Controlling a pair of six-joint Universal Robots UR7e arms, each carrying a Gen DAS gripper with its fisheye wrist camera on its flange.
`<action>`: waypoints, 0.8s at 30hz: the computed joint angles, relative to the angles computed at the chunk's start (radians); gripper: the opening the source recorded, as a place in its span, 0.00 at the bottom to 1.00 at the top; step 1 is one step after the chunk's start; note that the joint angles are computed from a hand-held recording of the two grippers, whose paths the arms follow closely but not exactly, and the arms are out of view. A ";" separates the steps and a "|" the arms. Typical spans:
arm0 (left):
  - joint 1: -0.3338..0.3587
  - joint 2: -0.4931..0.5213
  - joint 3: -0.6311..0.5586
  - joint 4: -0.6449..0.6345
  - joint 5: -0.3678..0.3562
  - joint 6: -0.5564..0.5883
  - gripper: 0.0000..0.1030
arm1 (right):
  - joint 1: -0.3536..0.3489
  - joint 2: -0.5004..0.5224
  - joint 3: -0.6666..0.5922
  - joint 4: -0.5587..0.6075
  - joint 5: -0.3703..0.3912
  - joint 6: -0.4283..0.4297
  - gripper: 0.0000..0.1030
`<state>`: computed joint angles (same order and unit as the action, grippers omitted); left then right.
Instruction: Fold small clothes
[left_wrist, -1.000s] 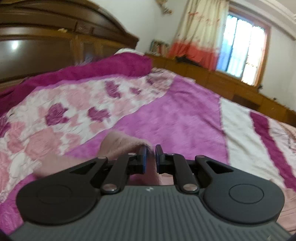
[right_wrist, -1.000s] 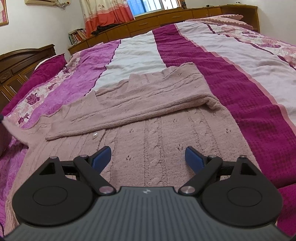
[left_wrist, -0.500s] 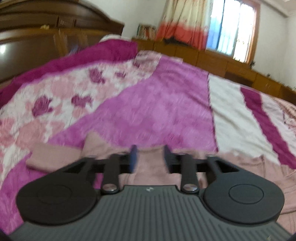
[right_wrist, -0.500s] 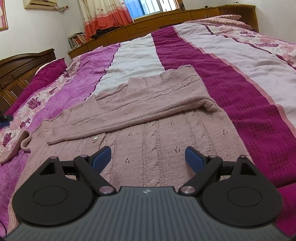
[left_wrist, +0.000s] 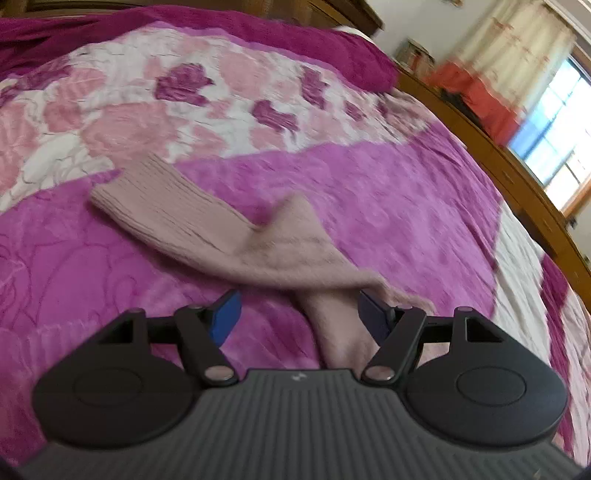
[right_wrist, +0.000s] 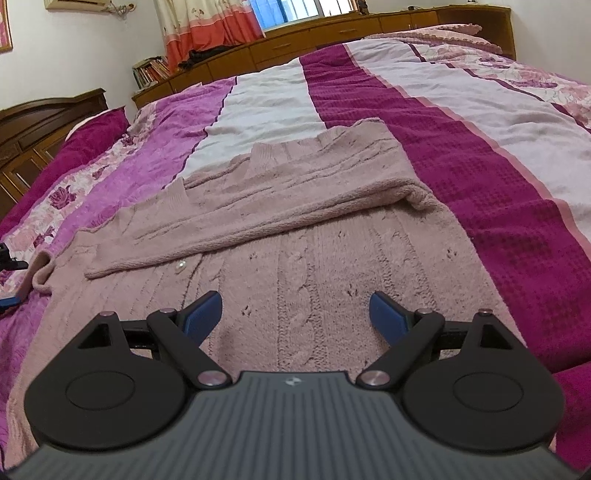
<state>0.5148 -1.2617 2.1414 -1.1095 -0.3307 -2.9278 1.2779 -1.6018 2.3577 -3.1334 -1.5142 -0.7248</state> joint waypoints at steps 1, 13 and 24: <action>0.007 0.000 -0.004 0.029 0.004 -0.037 0.69 | 0.002 0.003 0.001 -0.006 -0.004 -0.004 0.89; 0.149 -0.007 -0.062 0.104 0.058 -0.118 0.68 | 0.008 0.020 0.000 -0.028 -0.013 -0.014 0.90; 0.061 -0.074 -0.002 0.201 0.100 -0.099 0.16 | 0.023 0.029 0.001 -0.058 -0.035 -0.040 0.90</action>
<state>0.5757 -1.3358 2.1392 -0.9084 -0.2304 -3.0267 1.3008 -1.5730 2.3586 -3.1917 -1.5490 -0.7652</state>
